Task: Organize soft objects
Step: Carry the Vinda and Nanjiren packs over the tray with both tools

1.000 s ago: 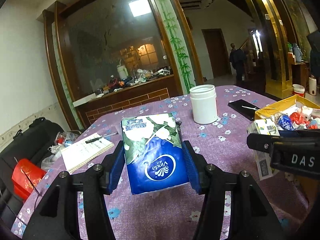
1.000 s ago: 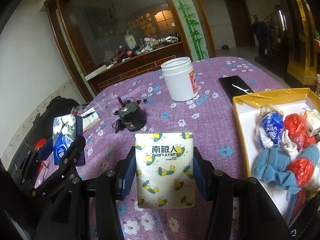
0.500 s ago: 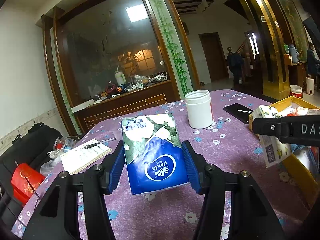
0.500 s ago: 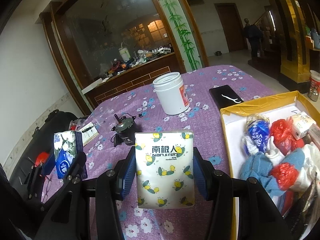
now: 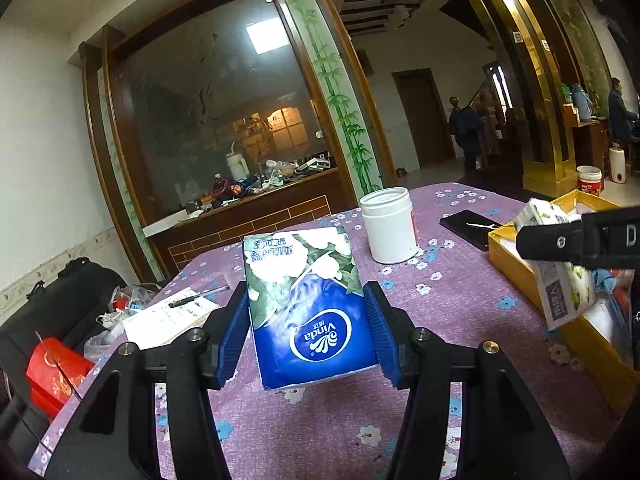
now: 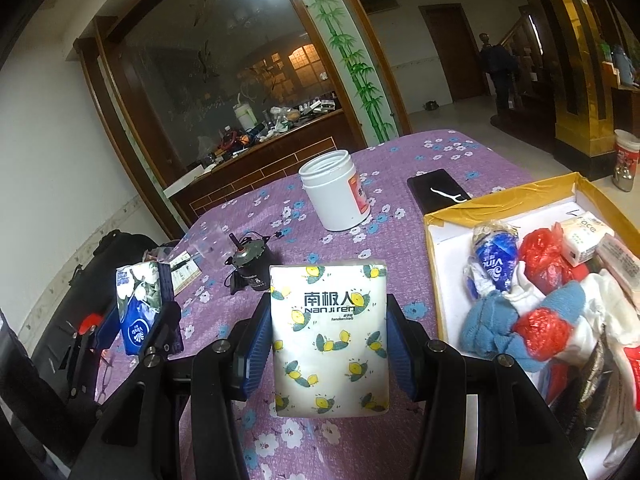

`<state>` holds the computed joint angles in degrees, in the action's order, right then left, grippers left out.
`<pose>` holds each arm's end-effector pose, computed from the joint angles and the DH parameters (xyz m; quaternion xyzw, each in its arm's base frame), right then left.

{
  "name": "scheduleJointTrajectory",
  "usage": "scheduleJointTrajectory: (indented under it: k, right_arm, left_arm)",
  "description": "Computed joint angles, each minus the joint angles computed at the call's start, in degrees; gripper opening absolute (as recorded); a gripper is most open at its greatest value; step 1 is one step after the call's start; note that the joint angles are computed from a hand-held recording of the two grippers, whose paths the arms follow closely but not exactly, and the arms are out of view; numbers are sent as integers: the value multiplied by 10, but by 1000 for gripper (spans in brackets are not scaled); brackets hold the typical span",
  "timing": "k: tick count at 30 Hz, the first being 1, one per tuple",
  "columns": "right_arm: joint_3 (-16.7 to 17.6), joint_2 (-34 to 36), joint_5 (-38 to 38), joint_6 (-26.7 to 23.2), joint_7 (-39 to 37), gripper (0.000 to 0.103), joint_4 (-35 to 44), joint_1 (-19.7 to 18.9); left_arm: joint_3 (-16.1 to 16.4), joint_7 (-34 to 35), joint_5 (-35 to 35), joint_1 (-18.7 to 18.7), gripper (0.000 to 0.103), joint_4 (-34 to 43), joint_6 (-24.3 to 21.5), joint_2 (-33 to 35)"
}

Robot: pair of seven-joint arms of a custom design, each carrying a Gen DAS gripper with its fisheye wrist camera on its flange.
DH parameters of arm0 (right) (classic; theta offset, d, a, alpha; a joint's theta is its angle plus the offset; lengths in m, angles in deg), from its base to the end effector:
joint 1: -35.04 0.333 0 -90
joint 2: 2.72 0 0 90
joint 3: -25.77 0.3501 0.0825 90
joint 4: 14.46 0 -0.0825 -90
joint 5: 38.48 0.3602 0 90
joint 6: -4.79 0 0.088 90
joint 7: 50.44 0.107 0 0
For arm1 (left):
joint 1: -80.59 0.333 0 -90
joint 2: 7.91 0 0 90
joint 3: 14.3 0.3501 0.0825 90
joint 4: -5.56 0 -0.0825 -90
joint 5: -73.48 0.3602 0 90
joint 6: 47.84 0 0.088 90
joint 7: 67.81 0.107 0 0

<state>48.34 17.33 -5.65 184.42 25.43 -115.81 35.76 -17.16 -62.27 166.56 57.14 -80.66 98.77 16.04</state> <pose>0.6517 0.1840 0.5317 -0.6075 0.6170 -0.1537 0.4761 0.6358 -0.3229 0.5251 -0.5120 0.6109 -0.3164 0.5142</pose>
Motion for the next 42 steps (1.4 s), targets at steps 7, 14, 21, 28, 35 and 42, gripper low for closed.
scheduleJointTrajectory:
  k: [7, 14, 21, 28, 35, 42]
  right_arm:
    - [41, -12, 48, 3, -40, 53, -8, -47]
    - [95, -40, 176, 13, -144, 53, -23, -116]
    - [70, -66, 264, -7, -208, 53, -29, -130]
    - [-50, -88, 186, -61, -147, 53, -33, -76]
    - [-146, -82, 116, -111, -95, 53, -12, -24]
    - [-189, -51, 16, -144, -32, 53, 19, 2]
  left_arm:
    - [-7, 32, -31, -2, 54, 6, 23, -2]
    - [-13, 107, -112, -8, 54, 29, 71, 9]
    - [-62, 305, -325, 16, 54, 68, 138, 37]
    - [-188, 551, -569, 64, 54, 139, 114, 95]
    - [-186, 641, -652, 9, 54, 243, 49, 158]
    - [-148, 681, -711, -31, 54, 292, 5, 191]
